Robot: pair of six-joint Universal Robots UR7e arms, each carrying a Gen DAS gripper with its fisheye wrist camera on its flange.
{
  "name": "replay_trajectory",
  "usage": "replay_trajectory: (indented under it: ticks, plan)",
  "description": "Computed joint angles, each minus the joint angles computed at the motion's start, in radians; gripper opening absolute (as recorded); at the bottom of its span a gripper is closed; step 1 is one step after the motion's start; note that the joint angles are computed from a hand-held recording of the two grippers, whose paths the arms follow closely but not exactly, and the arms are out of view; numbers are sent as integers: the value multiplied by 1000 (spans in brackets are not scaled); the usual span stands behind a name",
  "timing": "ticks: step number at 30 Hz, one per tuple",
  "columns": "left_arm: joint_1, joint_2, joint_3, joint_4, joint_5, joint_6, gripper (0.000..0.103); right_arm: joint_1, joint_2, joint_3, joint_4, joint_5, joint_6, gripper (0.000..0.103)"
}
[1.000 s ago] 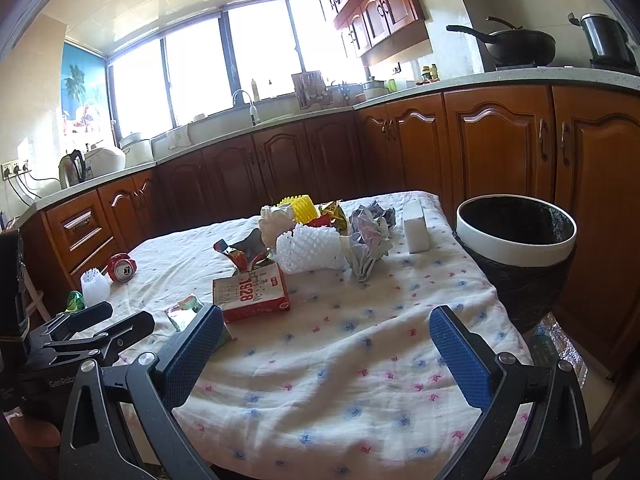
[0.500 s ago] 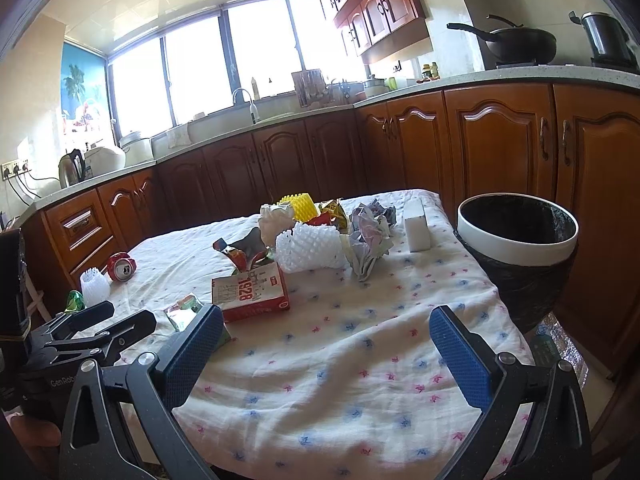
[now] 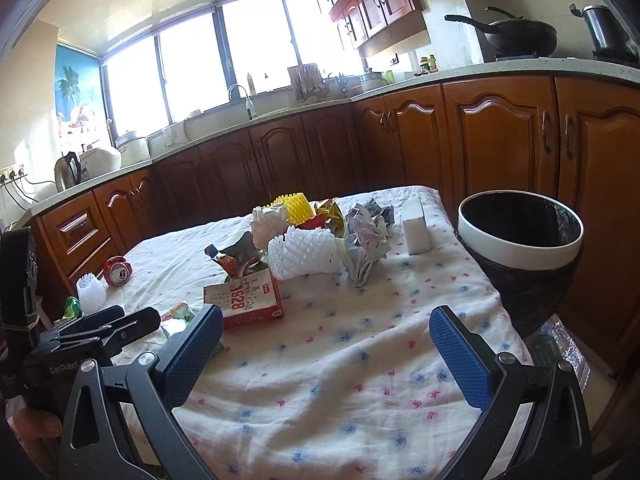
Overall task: Collect trash
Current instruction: 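Grasp the white foam fruit net with the right gripper while the left gripper grasps a colorful snack wrapper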
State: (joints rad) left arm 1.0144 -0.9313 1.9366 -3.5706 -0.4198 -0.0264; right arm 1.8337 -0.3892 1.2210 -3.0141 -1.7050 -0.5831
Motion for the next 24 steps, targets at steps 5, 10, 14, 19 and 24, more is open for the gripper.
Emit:
replay_trajectory:
  ticks: [5, 10, 14, 19, 24]
  plan:
    - [35, -5, -71, 85, -33, -26, 100, 1, 38, -95, 106, 22, 17, 103]
    - [76, -13, -144, 207, -81, -77, 91, 2, 98, -226, 243, 34, 37, 86]
    - [107, -16, -203, 307, -125, -124, 86, 2, 155, -350, 373, 45, 82, 66]
    - [149, -1, -289, 445, -168, -170, 70, 6, 238, -516, 507, 47, 101, 56]
    - [185, 4, -344, 543, -228, -204, 48, 3, 347, -724, 663, 44, 125, 54]
